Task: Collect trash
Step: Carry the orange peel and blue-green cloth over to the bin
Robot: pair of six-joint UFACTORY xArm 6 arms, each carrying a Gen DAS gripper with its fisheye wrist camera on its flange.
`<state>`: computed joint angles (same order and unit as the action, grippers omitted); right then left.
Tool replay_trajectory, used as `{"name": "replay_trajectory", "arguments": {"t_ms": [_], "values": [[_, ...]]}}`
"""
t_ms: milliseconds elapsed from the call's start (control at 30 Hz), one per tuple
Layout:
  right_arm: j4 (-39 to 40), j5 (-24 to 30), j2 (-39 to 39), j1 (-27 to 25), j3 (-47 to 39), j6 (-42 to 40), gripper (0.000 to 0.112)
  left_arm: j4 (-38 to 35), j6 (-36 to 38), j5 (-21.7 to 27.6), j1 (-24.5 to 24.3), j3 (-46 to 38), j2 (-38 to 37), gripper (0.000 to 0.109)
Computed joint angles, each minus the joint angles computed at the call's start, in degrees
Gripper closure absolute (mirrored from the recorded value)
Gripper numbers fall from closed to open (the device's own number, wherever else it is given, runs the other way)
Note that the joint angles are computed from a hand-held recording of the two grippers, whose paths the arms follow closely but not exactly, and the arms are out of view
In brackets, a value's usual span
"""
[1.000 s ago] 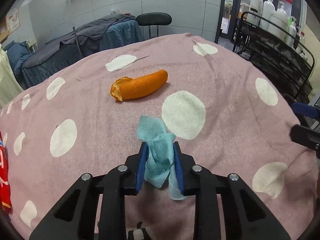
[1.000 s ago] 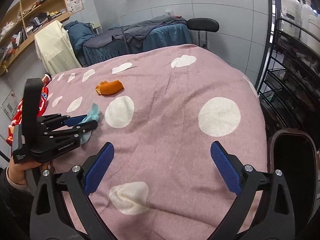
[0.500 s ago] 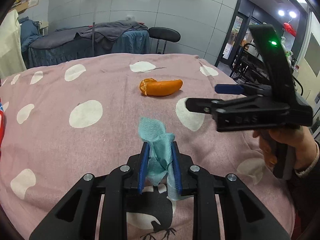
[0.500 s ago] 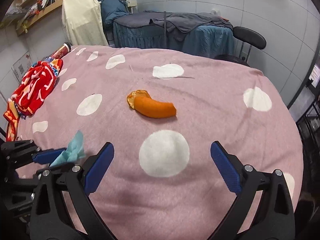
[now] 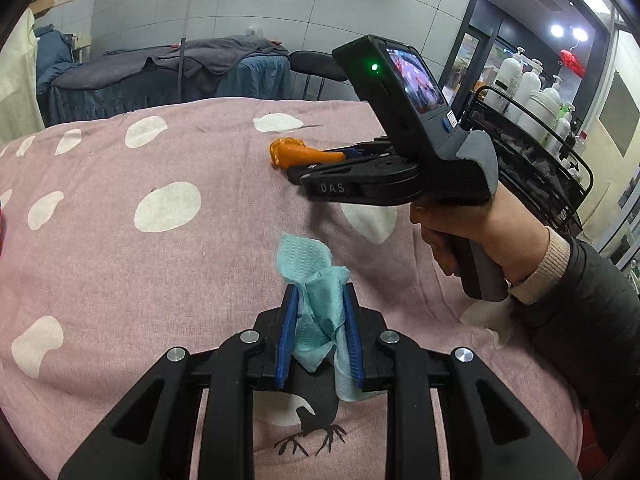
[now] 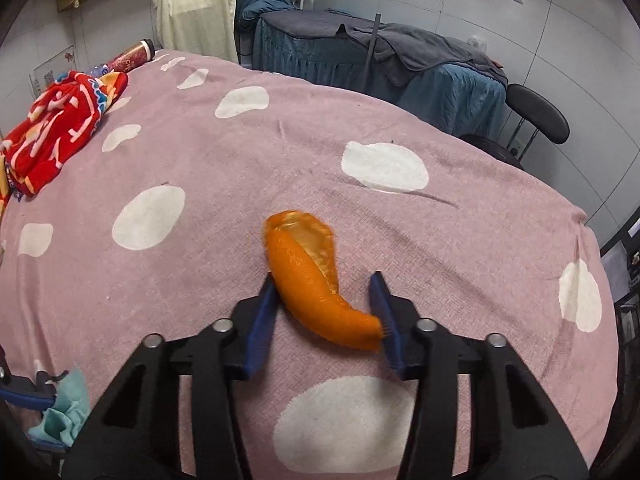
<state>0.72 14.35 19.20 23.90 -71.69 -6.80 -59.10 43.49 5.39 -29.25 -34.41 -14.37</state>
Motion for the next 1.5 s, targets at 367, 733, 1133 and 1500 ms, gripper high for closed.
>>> {"name": "replay_trajectory", "arguments": {"t_ms": [367,733,1133,1500], "values": [[5.91,-5.35,-10.73,0.56,11.81,0.53,0.094,-3.81,1.11,0.35,-2.24,1.94,-3.96,0.086],[4.09,-11.31,-32.84,-1.25,33.59,6.43,0.094,-5.84,2.36,-0.81,-9.35,1.67,-5.26,0.086],[-11.05,-7.89,-62.44,-12.16,55.38,24.58,0.094,-10.89,7.57,-1.14,-20.42,-2.46,-2.06,0.086],[-3.80,4.36,-84.71,-26.64,69.00,21.01,0.094,-13.56,11.62,0.74,-27.09,-9.85,5.26,0.086]]}}
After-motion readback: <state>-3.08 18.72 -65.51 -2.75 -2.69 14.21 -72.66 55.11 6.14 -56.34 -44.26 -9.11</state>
